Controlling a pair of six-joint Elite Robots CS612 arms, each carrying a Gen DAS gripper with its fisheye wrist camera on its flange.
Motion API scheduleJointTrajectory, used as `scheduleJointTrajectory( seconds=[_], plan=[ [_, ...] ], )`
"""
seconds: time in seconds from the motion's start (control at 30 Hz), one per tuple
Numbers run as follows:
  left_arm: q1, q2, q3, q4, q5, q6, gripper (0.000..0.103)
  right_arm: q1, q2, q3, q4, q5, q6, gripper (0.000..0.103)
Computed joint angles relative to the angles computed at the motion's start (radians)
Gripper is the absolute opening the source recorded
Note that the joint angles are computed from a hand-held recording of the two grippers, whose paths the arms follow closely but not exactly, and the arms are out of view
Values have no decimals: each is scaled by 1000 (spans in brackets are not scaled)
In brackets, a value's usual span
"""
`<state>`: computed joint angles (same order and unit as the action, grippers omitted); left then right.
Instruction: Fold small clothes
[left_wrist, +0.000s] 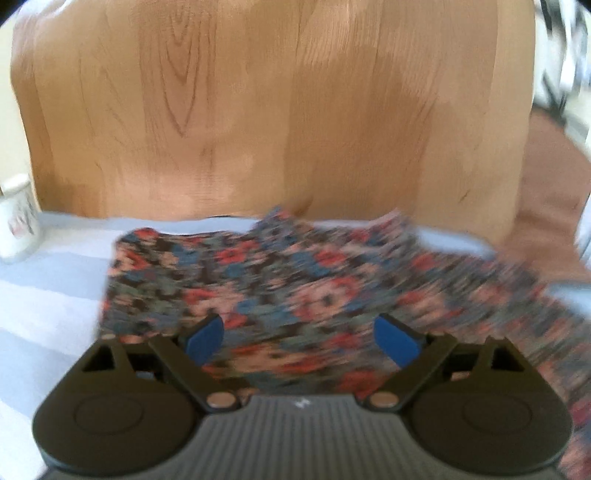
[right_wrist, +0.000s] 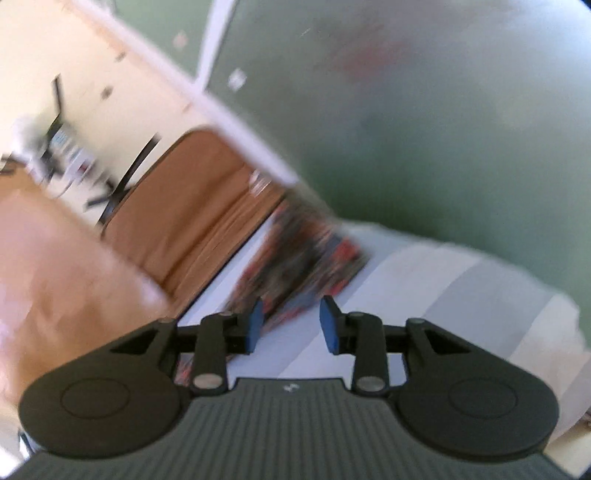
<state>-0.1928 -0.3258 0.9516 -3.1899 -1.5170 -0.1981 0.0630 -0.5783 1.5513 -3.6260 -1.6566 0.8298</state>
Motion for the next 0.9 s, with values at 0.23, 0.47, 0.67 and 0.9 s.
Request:
scheduleJointTrajectory(
  seconds=[0.23, 0.47, 0.67, 0.9],
  plan=[
    [-25, 28, -10, -35, -104, -79, 92, 14, 36, -171, 223, -64, -23, 57],
    [-64, 29, -5, -9, 32, 92, 92, -16, 67, -254, 286, -57, 89, 7],
    [-68, 31, -6, -10, 51, 95, 92, 2, 100, -265, -167, -94, -41, 7],
    [-72, 28, -4, 3, 66, 117, 95, 7, 123, -231, 75, -162, 102, 7]
  ],
)
